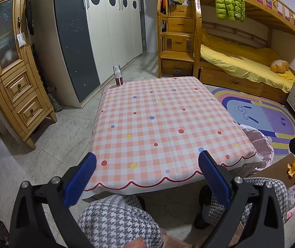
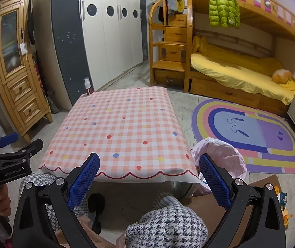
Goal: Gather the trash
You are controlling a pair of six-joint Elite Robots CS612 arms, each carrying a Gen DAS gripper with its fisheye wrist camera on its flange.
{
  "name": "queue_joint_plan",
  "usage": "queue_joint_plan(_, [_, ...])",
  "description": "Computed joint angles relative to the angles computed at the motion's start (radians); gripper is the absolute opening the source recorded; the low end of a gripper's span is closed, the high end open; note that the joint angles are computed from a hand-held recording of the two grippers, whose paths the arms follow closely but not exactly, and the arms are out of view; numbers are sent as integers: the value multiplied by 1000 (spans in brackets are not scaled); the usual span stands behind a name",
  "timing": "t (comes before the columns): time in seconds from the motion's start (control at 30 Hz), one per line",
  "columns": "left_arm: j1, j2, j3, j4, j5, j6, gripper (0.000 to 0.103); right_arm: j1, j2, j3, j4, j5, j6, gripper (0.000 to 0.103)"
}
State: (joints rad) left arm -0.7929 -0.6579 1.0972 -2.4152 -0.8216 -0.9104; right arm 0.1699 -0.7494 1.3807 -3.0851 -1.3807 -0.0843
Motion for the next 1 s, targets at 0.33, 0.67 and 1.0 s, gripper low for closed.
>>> queue_joint_plan(0.33, [1, 0, 0, 2, -1, -1, 96, 0, 1, -1, 2, 2, 0, 96])
queue_joint_plan(0.67, [-1, 0, 1, 0, 4, -1, 96, -1, 1, -2, 1, 3, -2, 96])
queue_joint_plan(1.0, [1, 1, -6, 14, -4, -15, 96, -1, 2, -2, 1, 2, -1, 96])
